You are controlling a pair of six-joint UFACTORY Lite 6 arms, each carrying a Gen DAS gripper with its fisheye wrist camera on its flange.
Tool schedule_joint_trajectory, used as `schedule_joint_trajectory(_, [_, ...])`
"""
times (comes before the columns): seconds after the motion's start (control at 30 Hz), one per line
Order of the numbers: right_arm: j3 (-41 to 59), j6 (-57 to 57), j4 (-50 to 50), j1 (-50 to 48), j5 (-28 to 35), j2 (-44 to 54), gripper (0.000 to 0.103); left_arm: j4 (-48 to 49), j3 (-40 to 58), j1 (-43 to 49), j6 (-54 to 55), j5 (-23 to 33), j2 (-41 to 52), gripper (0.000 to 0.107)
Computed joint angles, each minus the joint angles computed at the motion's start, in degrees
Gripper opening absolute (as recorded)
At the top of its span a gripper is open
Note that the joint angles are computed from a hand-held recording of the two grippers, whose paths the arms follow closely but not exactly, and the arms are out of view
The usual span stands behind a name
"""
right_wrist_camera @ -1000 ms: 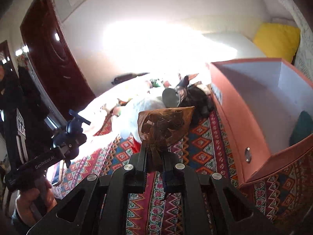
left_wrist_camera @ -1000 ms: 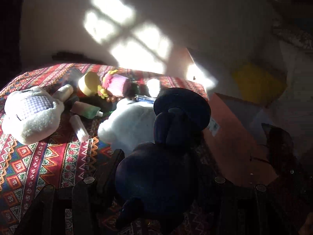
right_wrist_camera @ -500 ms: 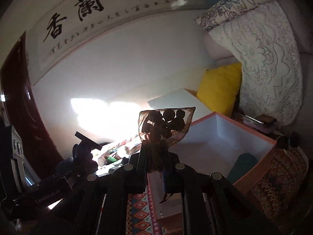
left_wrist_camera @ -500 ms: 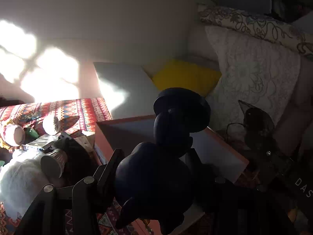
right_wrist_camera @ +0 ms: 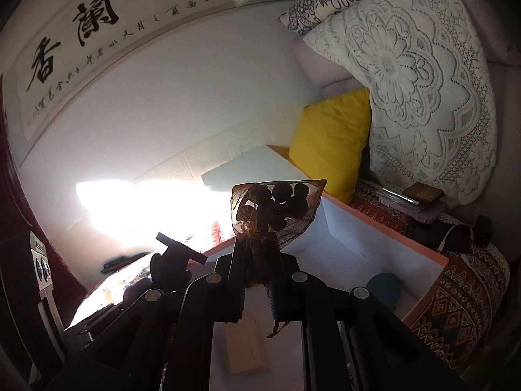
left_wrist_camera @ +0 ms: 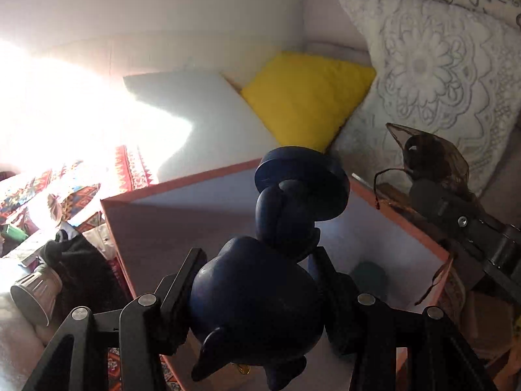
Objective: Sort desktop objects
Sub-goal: 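Carry the blue toy and brown item into the pink box and release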
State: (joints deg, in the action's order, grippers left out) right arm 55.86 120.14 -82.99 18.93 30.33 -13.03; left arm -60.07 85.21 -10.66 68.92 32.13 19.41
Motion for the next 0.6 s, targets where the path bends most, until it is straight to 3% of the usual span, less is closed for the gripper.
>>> schedule_joint_trajectory(0.07, [2.9,-5.5,4.4,-1.0,0.1,3.6,0.021,-4.1,-3.6,-0.6,4.4,-4.4,-2.6,0.077])
schedule_joint_trajectory(0.1, [4.6,-8.2,6.8,-0.9,1.5,5.7,0.041,-7.5,-5.7,-0.7,7.9,-6.8,-4.3,0.088])
schedule_joint_trajectory(0.13, [5.4,-8.6,7.8,-0.3,3.7,7.1,0.08,-11.5,-7.8,-0.8,12.3,-8.8,-5.9,0.09])
schedule_joint_trajectory(0.17, [5.0,-6.5,6.6,0.3,5.1,7.5,0.096,-15.3,-9.5,-0.6,16.9,-10.0,-7.3,0.091])
schedule_joint_trajectory(0.2, [4.4,-4.0,5.0,0.8,6.3,7.6,0.102,-17.0,-10.3,-0.3,19.0,-10.2,-8.2,0.093])
schedule_joint_trajectory(0.4, [3.5,-0.9,4.2,1.3,5.7,6.4,0.102,-13.8,-10.1,4.1,15.9,-6.4,-9.7,0.094])
schedule_joint_trajectory(0.6, [7.8,-0.5,6.2,5.9,7.0,9.8,0.102,-14.0,-11.6,14.8,17.5,-0.1,-11.9,0.095])
